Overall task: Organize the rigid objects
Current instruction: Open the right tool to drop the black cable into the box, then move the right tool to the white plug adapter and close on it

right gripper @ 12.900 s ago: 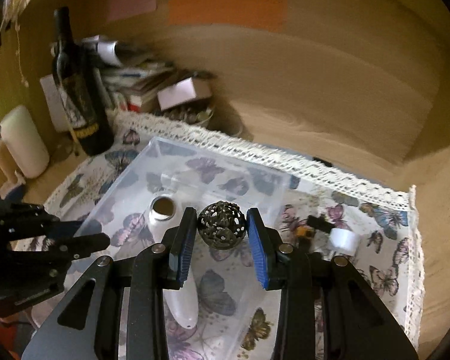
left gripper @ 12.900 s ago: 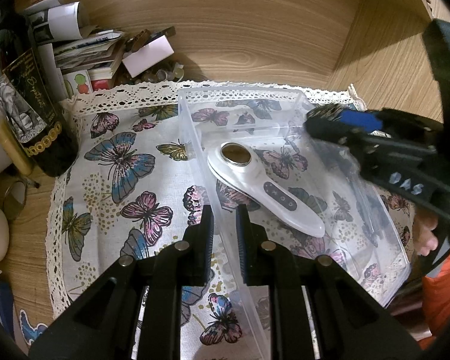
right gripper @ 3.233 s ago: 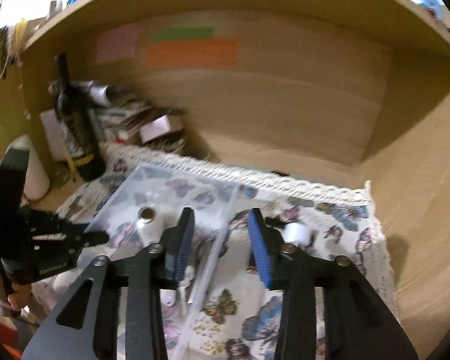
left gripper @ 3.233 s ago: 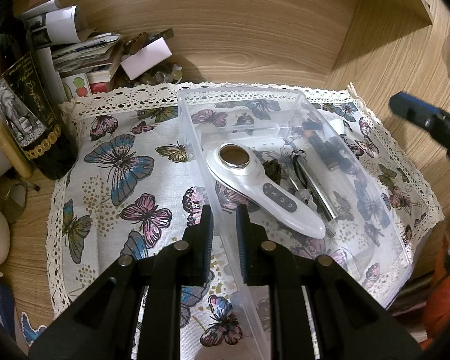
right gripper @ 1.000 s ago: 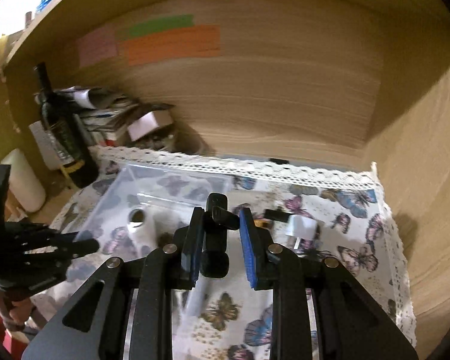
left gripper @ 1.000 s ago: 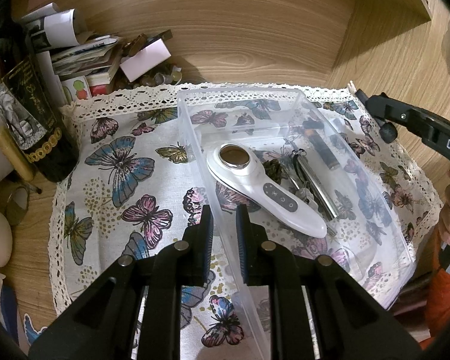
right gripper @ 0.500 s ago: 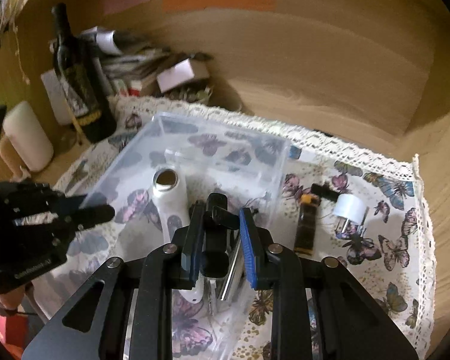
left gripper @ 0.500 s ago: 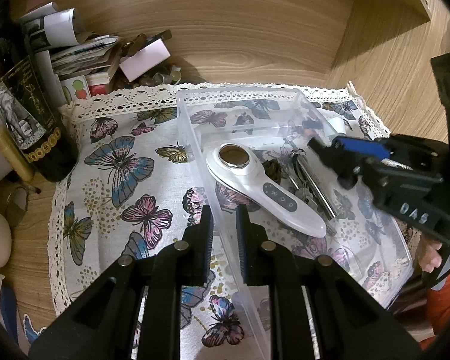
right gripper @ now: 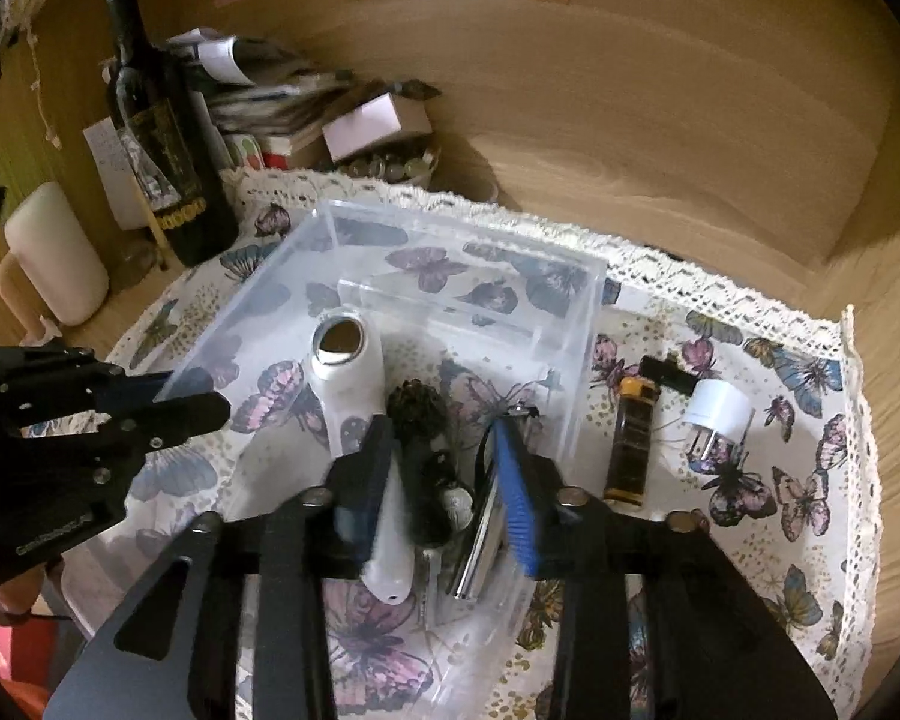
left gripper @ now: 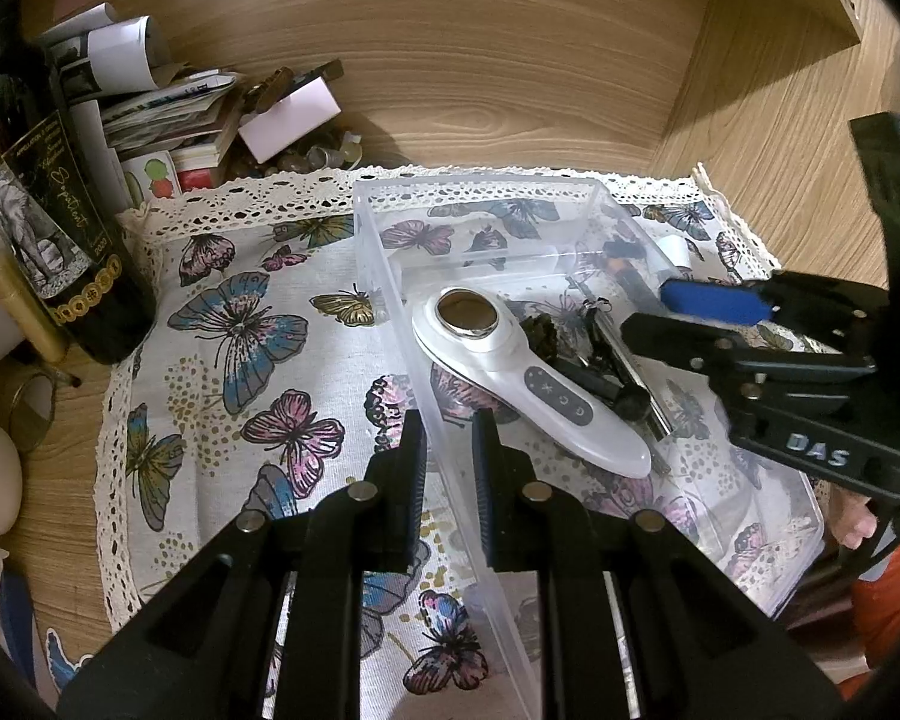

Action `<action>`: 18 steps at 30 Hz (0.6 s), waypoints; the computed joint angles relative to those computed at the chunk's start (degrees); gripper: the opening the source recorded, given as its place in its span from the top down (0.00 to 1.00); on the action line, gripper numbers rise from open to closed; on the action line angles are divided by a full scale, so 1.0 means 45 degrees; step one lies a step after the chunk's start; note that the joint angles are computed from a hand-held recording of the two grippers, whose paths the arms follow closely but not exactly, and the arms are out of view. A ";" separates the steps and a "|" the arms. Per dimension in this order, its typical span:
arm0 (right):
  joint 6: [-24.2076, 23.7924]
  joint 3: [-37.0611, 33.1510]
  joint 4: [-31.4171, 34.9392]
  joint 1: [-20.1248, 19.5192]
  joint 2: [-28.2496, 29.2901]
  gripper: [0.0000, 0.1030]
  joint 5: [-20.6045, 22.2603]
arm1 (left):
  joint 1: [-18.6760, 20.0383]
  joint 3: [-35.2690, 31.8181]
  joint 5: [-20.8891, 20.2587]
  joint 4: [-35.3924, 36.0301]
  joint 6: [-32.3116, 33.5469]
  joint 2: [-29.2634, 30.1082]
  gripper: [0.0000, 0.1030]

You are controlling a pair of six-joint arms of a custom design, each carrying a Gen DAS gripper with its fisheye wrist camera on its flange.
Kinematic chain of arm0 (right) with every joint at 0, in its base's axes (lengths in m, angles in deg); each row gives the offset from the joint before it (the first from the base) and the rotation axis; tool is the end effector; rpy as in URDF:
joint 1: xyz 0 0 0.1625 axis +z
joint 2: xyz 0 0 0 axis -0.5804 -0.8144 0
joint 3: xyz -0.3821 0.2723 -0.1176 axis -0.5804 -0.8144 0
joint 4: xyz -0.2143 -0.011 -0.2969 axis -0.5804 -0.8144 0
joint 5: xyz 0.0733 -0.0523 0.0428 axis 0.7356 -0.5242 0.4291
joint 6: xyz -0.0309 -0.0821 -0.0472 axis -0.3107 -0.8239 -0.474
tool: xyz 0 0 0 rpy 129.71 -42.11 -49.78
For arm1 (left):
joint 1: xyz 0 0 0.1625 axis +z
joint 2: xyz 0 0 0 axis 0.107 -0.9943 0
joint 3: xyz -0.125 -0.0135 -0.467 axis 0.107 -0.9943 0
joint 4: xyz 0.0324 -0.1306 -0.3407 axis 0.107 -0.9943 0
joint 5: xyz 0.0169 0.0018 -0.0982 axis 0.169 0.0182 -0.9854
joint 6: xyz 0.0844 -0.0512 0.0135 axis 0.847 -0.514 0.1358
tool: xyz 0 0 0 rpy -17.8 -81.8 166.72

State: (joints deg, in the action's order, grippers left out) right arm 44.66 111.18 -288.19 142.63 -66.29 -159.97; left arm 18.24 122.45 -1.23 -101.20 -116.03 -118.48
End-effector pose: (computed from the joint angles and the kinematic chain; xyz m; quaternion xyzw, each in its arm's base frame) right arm 0.1666 -0.2967 0.2154 0.2211 -0.8722 0.2849 0.3304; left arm -0.2895 -0.3416 0.0718 0.3020 0.9023 -0.2120 0.2229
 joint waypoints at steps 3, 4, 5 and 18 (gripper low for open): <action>-0.0161 0.0108 -0.0573 0.0236 -0.0027 0.56 -0.0108 | 0.0001 0.0003 0.0003 -0.0005 -0.0009 0.0002 0.85; -0.0246 0.0172 -0.0957 0.0356 0.0000 0.50 -0.0190 | -0.0006 0.0002 0.0000 0.0002 -0.0008 0.0001 0.85; -0.0324 0.0192 -0.1156 0.0432 -0.0023 0.47 -0.0233 | -0.0006 0.0002 0.0000 0.0002 -0.0008 0.0001 0.85; -0.1182 0.0035 -0.2564 0.0383 -0.1196 0.40 -0.1092 | -0.0037 0.0007 0.0007 0.0009 -0.0070 0.0021 0.85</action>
State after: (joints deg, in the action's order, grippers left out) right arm 39.34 111.34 -299.73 144.35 -71.67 -164.88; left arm 18.08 122.48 -1.20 -101.15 -116.34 -118.39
